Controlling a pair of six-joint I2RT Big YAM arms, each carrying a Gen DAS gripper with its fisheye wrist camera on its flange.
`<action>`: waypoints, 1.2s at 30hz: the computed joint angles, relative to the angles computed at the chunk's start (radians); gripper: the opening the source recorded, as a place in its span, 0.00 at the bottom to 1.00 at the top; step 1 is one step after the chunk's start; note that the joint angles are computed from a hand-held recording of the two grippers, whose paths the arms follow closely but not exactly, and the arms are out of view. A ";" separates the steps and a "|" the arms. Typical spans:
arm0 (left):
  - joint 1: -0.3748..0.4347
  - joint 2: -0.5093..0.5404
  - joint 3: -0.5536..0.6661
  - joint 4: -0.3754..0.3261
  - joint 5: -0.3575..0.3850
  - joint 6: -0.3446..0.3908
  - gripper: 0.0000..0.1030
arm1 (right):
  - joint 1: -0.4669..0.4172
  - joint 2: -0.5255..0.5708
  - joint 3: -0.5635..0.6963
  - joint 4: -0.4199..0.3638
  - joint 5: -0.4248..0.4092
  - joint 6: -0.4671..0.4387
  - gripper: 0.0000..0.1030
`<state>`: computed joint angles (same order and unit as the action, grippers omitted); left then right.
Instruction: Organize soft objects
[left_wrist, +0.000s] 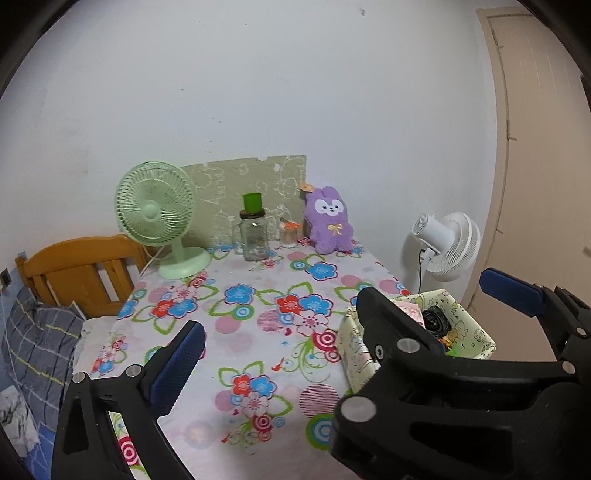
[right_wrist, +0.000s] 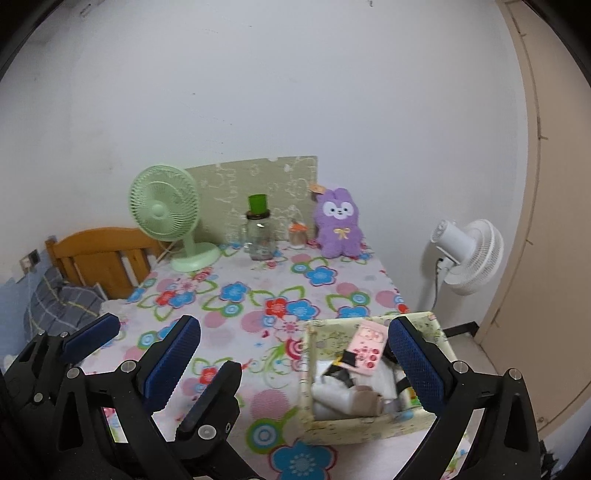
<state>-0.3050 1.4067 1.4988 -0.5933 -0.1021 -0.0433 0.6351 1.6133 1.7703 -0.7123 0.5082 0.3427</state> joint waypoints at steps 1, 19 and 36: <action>0.003 -0.009 -0.007 -0.001 -0.002 -0.003 1.00 | 0.005 -0.002 0.000 0.003 -0.004 -0.001 1.00; 0.073 -0.117 -0.112 0.053 -0.047 -0.050 1.00 | 0.065 -0.049 -0.053 0.069 0.073 0.006 1.00; 0.074 -0.131 -0.126 0.050 -0.056 -0.060 1.00 | 0.068 -0.057 -0.064 0.075 0.073 0.003 1.00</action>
